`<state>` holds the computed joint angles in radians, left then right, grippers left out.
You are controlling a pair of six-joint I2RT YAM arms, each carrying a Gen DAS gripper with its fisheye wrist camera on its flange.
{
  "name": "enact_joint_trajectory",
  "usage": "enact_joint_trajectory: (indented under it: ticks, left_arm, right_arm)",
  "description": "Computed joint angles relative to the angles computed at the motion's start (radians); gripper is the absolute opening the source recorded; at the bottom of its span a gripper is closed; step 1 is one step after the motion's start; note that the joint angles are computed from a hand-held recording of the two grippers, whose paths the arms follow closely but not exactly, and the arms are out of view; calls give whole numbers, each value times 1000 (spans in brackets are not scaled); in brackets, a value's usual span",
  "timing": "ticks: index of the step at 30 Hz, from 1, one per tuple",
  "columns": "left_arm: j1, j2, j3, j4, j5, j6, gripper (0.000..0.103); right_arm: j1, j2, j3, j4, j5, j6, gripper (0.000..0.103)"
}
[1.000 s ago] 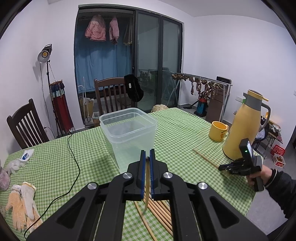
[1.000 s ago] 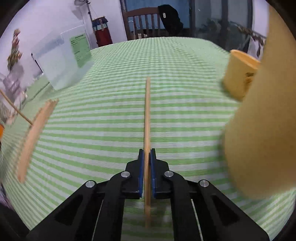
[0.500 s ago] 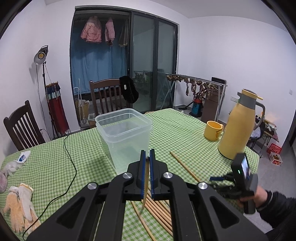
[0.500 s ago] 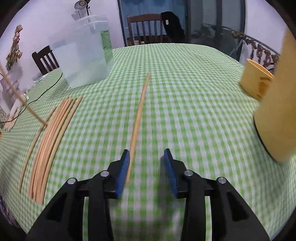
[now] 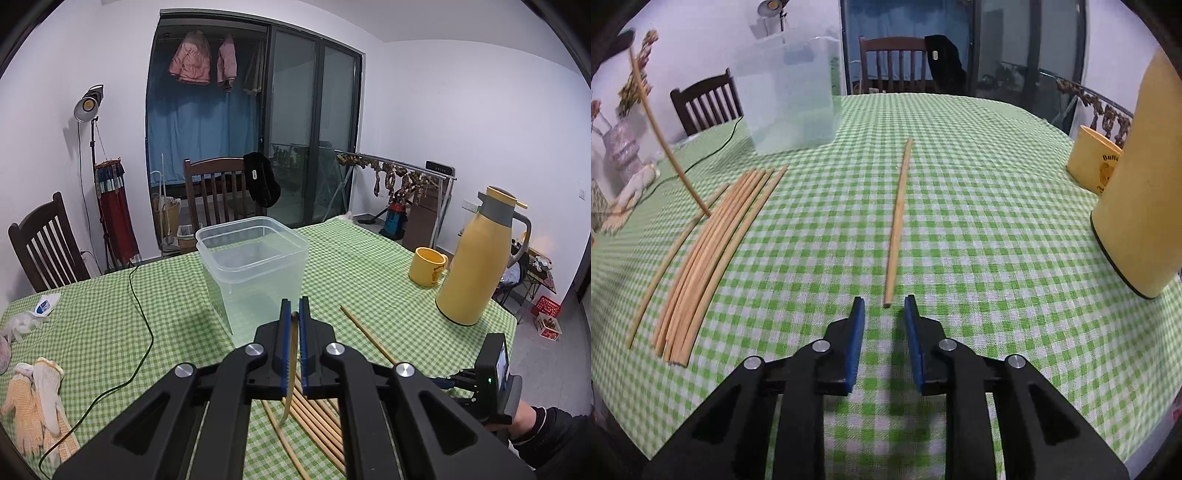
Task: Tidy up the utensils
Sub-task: 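Lift and carry the held chopsticks with both tools toward the clear container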
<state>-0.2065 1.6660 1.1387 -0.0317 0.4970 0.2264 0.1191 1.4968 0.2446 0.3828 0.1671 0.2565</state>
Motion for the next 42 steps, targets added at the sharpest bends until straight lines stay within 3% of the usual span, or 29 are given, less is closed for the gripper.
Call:
enact_joint_trajectory:
  ticks: [3,8,16,20,33,42]
  left_arm:
    - [1,-4,-3,-1,3,-8,1]
    - [5,-31,-44,23,0,-9,1]
    - [0,-23,-17,-12,6,1,1]
    - [3,-22,-12,-8,14,-13,1]
    - [-1,-1,17,-16,8,-37,1]
    - [-7,41,42,6,-4,-44,1]
  right_arm:
    - [-9,27,30,-7,-3,-14,5]
    - [5,-5,26,-32,-25,1,4]
    - [27,-453,110,-356,0,-100,4]
    - [31,-532,204,-449,-15,-157,4]
    - [-16,-472,428,-550,-169,-231,4]
    - [-15,-351,536,-575,-196,-239,4]
